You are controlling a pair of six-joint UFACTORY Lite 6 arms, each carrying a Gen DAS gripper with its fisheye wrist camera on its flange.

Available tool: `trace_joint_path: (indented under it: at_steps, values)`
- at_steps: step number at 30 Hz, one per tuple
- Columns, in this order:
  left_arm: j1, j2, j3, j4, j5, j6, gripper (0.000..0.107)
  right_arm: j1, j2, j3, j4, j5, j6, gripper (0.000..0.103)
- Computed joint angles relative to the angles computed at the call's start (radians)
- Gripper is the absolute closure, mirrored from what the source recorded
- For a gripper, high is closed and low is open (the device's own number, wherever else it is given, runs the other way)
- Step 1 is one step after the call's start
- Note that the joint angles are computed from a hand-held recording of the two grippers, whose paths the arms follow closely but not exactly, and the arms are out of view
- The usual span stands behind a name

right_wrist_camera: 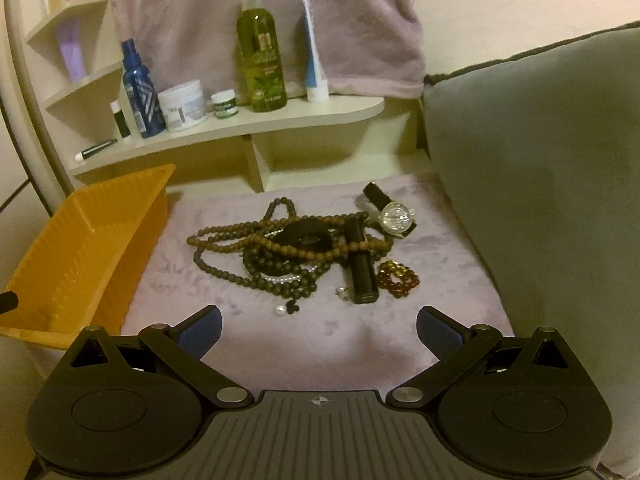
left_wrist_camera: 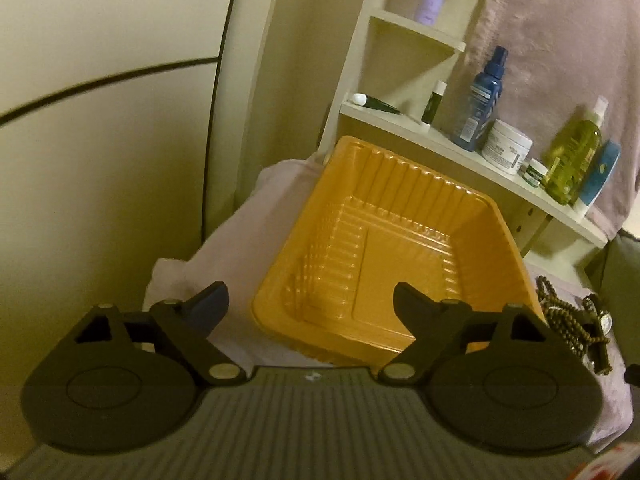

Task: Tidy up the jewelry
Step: 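Move the left tool to the orange tray rim and grasp it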

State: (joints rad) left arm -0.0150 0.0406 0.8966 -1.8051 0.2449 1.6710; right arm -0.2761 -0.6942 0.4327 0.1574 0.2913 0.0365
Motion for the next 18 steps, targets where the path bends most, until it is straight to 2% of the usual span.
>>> trace_joint_path:
  at_steps: [7,18]
  values:
    - [0.038,0.096,0.053,-0.025,0.095,-0.018,0.039,0.031,0.075,0.027,-0.122,-0.030,0.119,0.000]
    - [0.050,0.171,0.117,0.055,0.142,-0.112,0.065,0.083,0.142,0.056,-0.332,-0.041,0.340,0.000]
